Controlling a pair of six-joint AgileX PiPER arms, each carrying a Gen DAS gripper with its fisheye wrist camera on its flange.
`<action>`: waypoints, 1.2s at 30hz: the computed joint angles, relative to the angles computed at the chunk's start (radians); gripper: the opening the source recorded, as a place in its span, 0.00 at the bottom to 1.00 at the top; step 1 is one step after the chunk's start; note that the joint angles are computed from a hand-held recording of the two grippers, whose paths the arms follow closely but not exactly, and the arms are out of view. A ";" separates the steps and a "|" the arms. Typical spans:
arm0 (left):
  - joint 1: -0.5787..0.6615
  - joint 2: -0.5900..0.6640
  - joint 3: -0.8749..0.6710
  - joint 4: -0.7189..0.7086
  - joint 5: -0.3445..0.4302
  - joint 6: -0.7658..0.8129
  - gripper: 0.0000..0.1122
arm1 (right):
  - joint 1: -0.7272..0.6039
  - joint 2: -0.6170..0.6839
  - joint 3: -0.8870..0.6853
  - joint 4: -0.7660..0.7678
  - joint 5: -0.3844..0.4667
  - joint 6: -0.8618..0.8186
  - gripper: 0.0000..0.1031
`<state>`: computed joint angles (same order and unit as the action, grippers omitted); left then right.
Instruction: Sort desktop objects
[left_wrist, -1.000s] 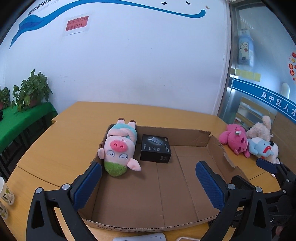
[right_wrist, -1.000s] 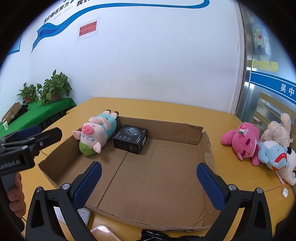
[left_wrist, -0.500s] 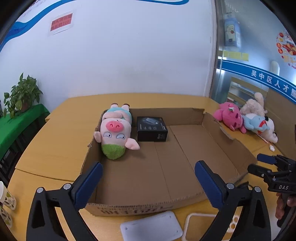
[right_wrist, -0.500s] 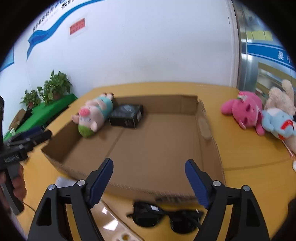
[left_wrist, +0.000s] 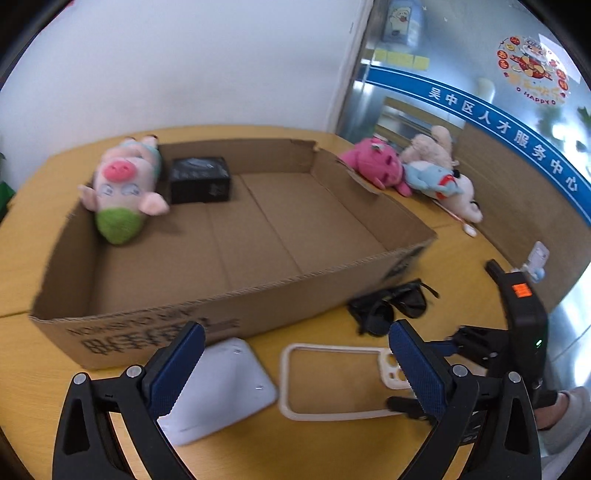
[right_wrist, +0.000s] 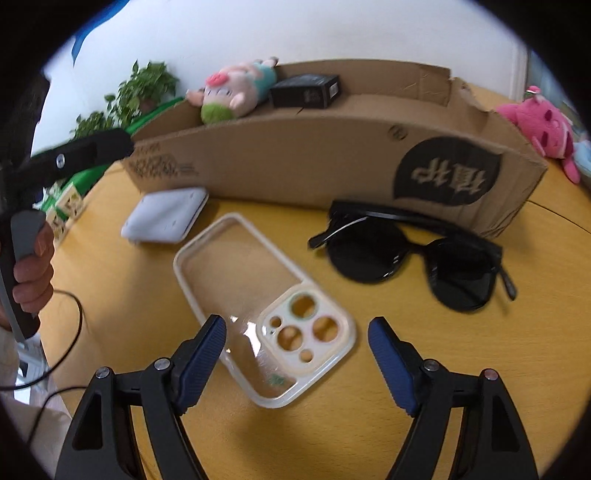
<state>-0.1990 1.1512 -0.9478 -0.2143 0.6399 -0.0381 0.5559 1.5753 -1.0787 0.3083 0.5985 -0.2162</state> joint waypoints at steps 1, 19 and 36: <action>0.008 0.016 -0.003 -0.065 0.001 0.053 0.90 | 0.011 0.004 -0.001 -0.022 0.003 0.010 0.76; 0.040 0.321 -0.105 -0.448 0.130 0.284 0.79 | -0.148 -0.010 0.039 0.139 0.026 -0.230 0.54; 0.103 0.213 -0.022 -0.493 0.179 0.362 0.54 | -0.129 0.021 -0.011 0.368 0.093 -0.404 0.51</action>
